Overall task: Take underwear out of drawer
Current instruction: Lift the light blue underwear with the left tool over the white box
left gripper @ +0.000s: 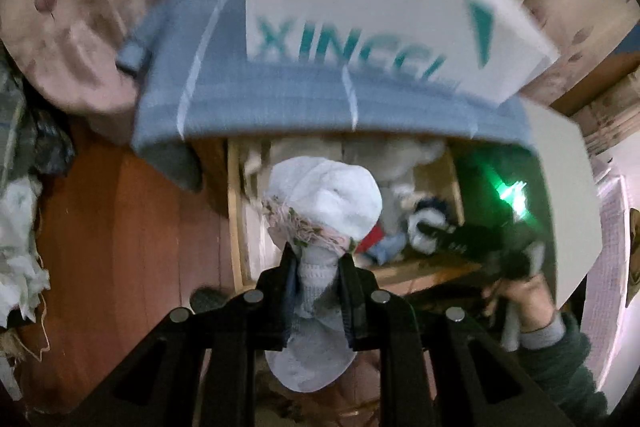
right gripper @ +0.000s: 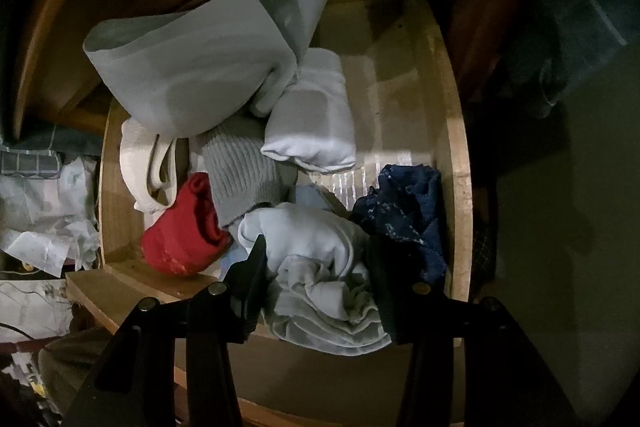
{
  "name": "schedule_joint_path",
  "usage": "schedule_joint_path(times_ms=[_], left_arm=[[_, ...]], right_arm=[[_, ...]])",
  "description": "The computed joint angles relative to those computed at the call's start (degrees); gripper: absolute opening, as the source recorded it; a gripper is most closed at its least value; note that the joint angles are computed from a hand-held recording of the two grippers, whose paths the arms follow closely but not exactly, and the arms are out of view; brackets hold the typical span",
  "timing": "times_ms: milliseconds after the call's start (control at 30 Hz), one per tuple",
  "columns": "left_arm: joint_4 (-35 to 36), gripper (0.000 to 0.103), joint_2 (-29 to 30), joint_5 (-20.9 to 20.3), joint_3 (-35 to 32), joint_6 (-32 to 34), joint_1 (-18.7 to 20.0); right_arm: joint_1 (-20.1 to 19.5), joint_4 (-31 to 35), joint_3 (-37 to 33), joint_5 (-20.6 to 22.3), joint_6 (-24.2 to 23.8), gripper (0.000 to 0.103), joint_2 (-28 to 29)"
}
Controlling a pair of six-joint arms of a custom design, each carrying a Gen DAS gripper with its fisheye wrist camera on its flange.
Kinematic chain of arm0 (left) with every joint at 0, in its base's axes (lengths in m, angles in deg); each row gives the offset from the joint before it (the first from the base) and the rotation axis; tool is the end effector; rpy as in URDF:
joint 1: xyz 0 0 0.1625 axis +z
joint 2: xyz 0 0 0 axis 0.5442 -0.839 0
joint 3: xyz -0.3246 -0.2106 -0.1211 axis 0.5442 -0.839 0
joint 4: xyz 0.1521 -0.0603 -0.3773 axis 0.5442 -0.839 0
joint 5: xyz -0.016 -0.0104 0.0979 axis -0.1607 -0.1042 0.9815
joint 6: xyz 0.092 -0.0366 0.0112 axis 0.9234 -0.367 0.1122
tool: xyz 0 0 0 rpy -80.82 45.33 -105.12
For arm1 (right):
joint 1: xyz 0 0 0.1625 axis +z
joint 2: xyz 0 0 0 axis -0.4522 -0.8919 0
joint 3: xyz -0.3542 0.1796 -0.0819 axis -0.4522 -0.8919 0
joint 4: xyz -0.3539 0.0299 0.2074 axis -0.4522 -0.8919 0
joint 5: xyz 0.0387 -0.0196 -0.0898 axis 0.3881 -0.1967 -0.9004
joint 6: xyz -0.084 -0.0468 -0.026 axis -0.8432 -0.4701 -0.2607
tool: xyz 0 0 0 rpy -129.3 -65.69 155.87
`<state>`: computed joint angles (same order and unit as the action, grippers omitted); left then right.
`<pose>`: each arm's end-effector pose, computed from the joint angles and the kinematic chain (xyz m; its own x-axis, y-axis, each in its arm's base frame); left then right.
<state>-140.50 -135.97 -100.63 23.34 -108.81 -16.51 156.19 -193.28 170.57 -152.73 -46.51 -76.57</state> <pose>-0.1771 -0.2357 0.4498 -0.8264 0.0459 -0.5612 0.1988 0.9563 -0.2145 0.3394 -0.2727 0.0727 -0.8648 -0.0052 0.5020 -0.0442 0.9968 -0.0659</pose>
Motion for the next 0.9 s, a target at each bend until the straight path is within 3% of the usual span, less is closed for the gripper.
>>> schedule_joint_path(times_ms=[100, 200, 367, 433, 600, 667, 733, 900], left_arm=[[1.9, 0.019, 2.3, 4.0, -5.6, -2.0, -4.2], [2.6, 0.019, 5.7, 8.0, -10.5, -1.8, -5.8], [0.7, 0.019, 12.4, 16.0, -17.1, 3.1, -4.7], [-1.5, 0.019, 14.8, 18.5, -18.8, 6.0, -2.6], [-14.6, 0.019, 18.6, 20.2, -18.2, 17.8, 5.9], [-16.9, 0.019, 19.9, 22.8, -17.5, 18.6, 8.4], [-21.5, 0.019, 21.6, 21.8, -17.0, 23.8, 11.8], [-23.7, 0.019, 24.0, 22.1, -15.0, 24.9, 16.8]], right_arm=[[0.2, 0.1, -0.1, 0.1, -0.2, 0.045, 0.0], [0.3, -0.1, -0.1, -0.1, -0.1, 0.045, 0.1], [0.6, -0.3, -0.2, -0.2, -0.2, 0.045, 0.1], [0.7, -0.6, -0.2, -0.2, -0.2, 0.045, 0.5], [0.5, -1.2, -0.2, 0.1, -0.2, 0.045, 0.8], [0.5, -1.8, 0.0, 0.4, -0.4, 0.045, 0.8], [0.4, -2.2, 0.2, 0.8, -0.6, 0.045, 0.8], [0.2, -2.1, 0.2, 1.1, -1.0, 0.045, 0.7]])
